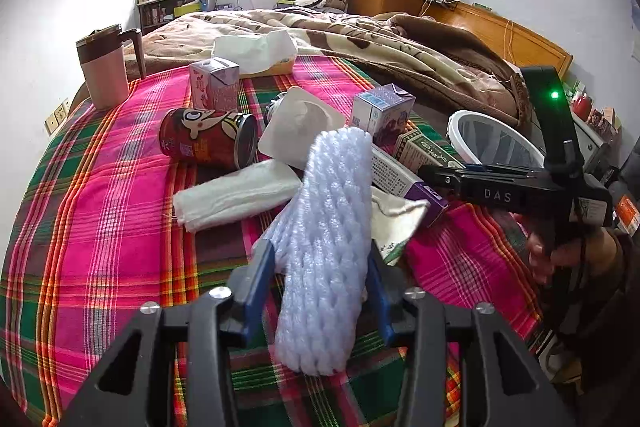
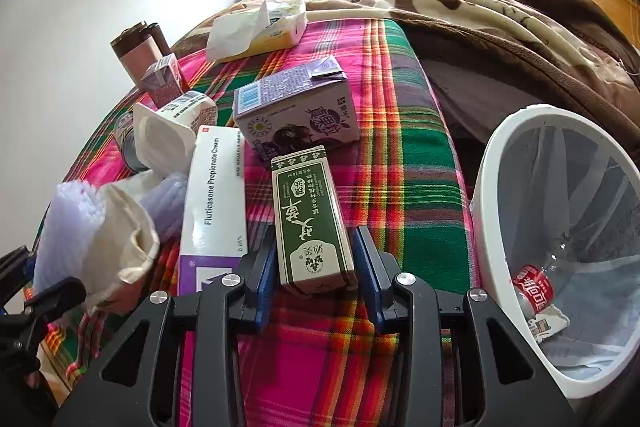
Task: Collect trash
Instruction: 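Grasp the white foam mesh sleeve with the left tool while the right tool grasps the green tea box, then carry the foam sleeve with the left tool while the right tool carries the green box over the wastebasket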
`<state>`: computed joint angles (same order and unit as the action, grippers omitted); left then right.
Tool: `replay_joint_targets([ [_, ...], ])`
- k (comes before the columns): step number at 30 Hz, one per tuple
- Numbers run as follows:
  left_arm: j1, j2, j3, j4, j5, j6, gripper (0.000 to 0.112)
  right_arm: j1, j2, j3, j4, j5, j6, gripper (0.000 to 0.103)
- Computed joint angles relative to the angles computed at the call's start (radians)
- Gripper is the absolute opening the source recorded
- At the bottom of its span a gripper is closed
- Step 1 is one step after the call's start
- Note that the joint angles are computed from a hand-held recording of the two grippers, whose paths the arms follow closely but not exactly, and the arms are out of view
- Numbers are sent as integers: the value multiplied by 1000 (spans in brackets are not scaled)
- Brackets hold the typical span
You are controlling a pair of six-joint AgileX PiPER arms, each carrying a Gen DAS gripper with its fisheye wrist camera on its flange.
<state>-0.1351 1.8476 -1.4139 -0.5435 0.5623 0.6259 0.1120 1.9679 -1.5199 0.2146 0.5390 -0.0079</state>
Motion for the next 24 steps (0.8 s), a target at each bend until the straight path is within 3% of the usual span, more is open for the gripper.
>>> replay_joint_targets([
  [4, -4, 6, -2, 0, -13, -17, 33, 18, -11, 16, -51, -16, 34, 37],
  [24, -23, -59, 29, -7, -62, -66, 32, 19, -131, 156, -59, -133, 67, 36],
])
